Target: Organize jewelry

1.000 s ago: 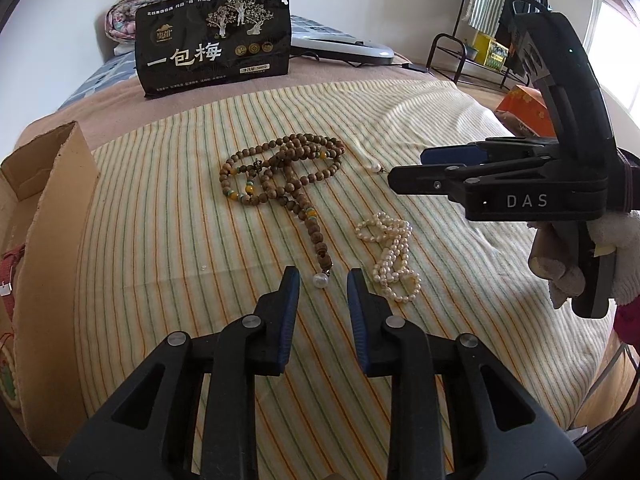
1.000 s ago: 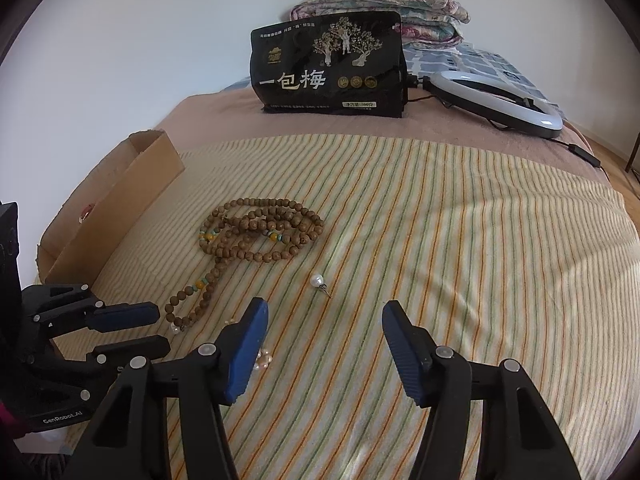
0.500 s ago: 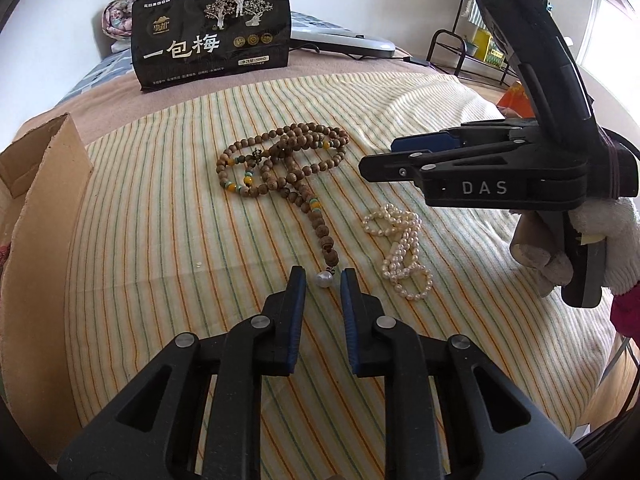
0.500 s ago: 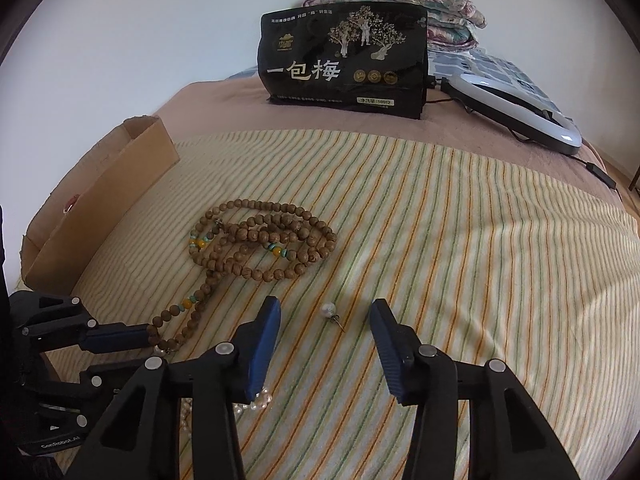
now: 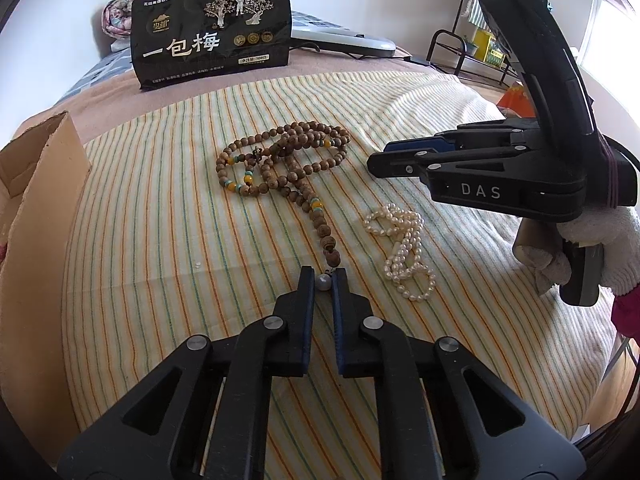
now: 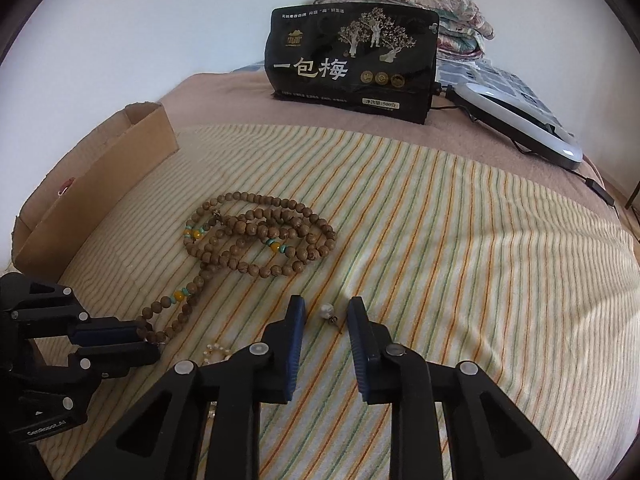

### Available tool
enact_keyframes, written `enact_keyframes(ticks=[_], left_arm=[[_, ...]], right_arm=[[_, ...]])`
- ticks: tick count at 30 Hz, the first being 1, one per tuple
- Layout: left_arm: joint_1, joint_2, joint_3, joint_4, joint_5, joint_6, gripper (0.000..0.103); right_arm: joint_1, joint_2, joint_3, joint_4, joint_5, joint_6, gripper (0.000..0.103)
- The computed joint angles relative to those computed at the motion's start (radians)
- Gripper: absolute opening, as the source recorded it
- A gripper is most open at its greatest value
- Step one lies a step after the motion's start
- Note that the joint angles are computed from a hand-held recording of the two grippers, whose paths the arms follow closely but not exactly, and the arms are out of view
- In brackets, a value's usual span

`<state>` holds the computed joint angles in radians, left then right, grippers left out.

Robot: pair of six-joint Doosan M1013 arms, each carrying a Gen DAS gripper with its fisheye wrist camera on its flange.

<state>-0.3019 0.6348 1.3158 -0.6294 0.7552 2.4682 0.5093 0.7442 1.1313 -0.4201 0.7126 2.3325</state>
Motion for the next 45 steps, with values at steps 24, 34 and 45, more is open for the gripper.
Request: enact_keyframes(ticks=[24, 34, 45], left_arm=[[0.007, -0.010, 0.013, -0.007, -0.012, 0.000, 0.007], [0.009, -0.014, 0.018, -0.018, -0.017, 0.008, 0.007], [0.034, -0.064, 0.059, -0.082, -0.041, 0.046, 0.007]], right_arm=[[0.012, 0.009, -0.018, -0.017, 0.035, -0.050, 0.019], [0.014, 0.015, -0.026, -0.031, 0.040, -0.050, 0.006], [0.034, -0.043, 0.031, -0.075, 0.009, 0.050, 0.006]])
